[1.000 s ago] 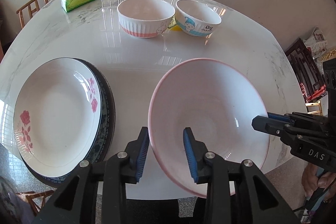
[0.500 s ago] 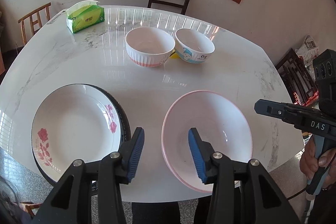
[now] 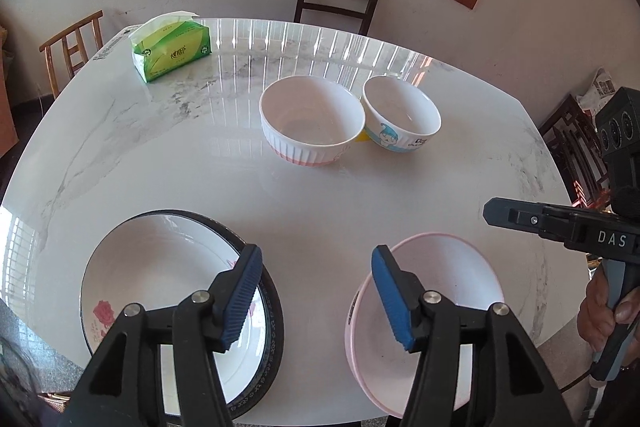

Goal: Organize plates and bowls
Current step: 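Lower the pink bowl onto the table and open both grippers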

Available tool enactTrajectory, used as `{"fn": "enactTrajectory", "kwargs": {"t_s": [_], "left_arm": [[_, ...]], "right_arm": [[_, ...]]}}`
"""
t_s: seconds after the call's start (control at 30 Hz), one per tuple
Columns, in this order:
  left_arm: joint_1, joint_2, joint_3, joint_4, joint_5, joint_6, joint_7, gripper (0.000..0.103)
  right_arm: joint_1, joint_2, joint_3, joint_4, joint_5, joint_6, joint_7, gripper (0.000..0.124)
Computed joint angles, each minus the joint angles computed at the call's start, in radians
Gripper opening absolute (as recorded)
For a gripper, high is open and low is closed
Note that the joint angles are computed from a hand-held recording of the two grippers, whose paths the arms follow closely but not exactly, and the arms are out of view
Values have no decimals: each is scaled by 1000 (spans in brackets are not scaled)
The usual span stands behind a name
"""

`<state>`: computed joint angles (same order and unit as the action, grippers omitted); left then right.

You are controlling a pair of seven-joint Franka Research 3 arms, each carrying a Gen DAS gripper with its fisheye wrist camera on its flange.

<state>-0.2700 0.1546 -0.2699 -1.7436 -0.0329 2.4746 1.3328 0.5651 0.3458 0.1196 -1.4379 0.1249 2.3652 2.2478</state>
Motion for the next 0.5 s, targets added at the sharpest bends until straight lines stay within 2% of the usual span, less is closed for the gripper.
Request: {"fn": "enactTrajectory", "kwargs": {"t_s": [0.17, 0.33, 0.5], "left_arm": [[12, 58, -4, 74, -21, -41, 29, 59], [3, 105, 6, 136, 31, -57, 11, 59], [13, 167, 5, 222, 22, -83, 4, 59]], "right_arm": [[-8, 63, -2, 86, 20, -34, -1, 25], [-15, 128, -8, 172, 45, -68, 6, 26], [-17, 201, -17, 278, 55, -111, 19, 30]]}}
